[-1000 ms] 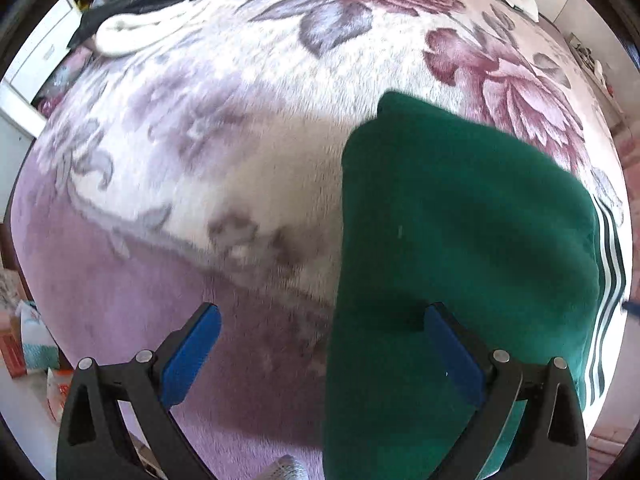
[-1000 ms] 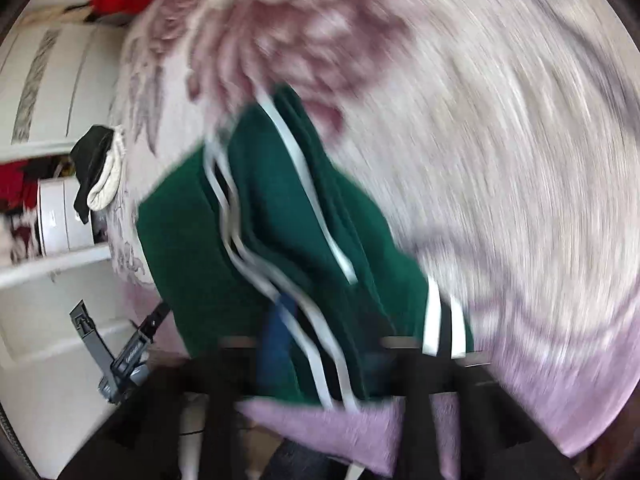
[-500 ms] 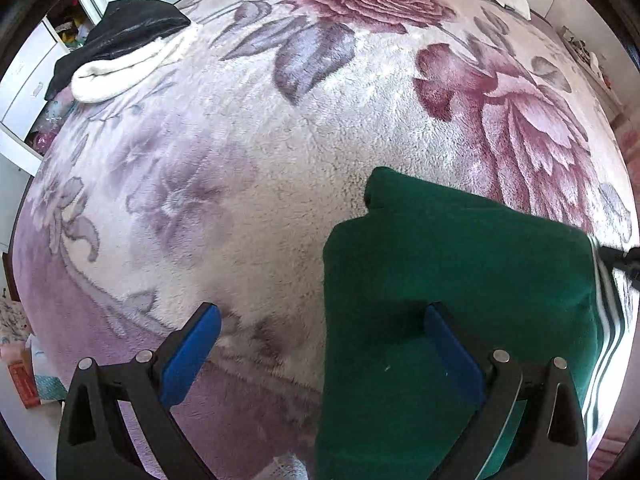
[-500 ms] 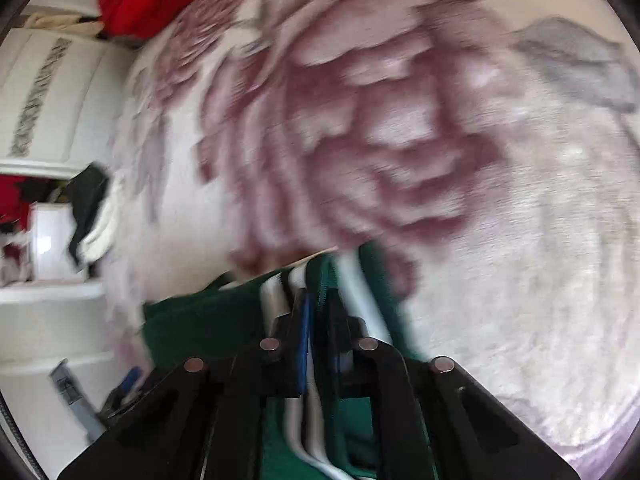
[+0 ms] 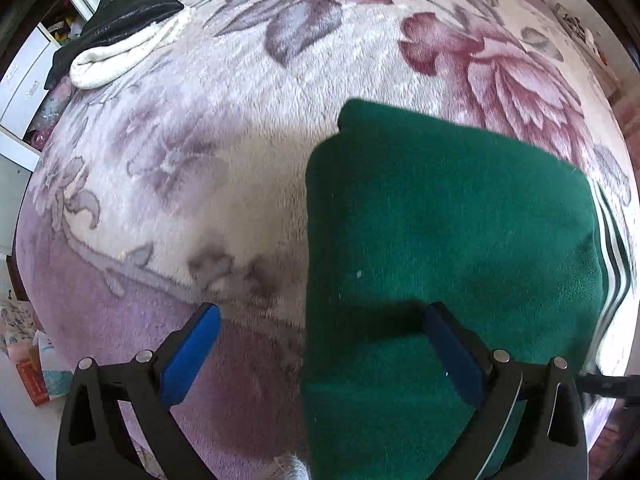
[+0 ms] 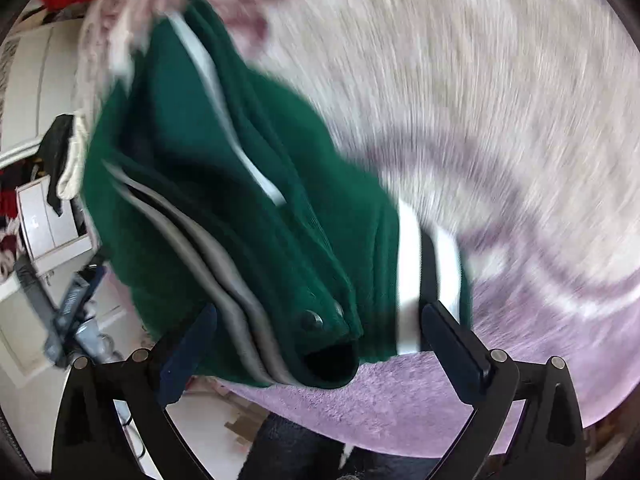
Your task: Fold large clothes
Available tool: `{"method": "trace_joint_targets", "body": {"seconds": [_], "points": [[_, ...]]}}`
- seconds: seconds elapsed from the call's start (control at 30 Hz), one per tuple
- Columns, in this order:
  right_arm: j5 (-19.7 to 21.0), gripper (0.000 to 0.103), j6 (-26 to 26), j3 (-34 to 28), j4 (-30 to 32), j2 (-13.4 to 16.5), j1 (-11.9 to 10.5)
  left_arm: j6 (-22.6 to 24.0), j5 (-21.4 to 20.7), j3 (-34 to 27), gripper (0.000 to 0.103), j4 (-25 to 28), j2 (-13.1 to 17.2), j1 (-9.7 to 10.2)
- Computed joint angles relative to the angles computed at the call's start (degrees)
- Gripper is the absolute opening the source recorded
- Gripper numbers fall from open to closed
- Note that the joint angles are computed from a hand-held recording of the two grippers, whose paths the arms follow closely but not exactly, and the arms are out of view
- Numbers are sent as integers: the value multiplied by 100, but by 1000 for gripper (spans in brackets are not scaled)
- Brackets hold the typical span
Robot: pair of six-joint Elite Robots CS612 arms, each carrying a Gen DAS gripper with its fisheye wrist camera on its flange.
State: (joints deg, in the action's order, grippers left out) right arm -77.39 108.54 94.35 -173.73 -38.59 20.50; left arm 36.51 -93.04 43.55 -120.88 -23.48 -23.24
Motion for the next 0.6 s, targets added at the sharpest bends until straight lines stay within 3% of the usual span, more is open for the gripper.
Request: {"method": "trace_joint_targets", "body": {"seconds": [0.17,0.23,0.3,0.37,0.43,0.53,0.57,0.6], "points": [[-367,103,89,-229,33,231,38,106,126,110,103,-121,-42,-8],[-436,96,98,-177,-324,248,48,120,128,114,103,-133,-45,-5],[-678,77,400,-23,-1302,335,105,94,127,121,103,-145,-51,3],[-1257,60,887,84,-2502,511,228,77,156,96,103,-111,-33,11],[-1919,53,1346,41,-3404,746,378,25,186,32,103,-16,1,24],[-1614,56,1171,144,-3130,698,334,-120,107,-106,103,295,37,55],[-1577,66,1243,170,-3095,689,332,-126,138,-83,103,279,23,53],[-1343,83,1238,224,-2838,617,289,-102,165,-49,103,254,4,50]]}}
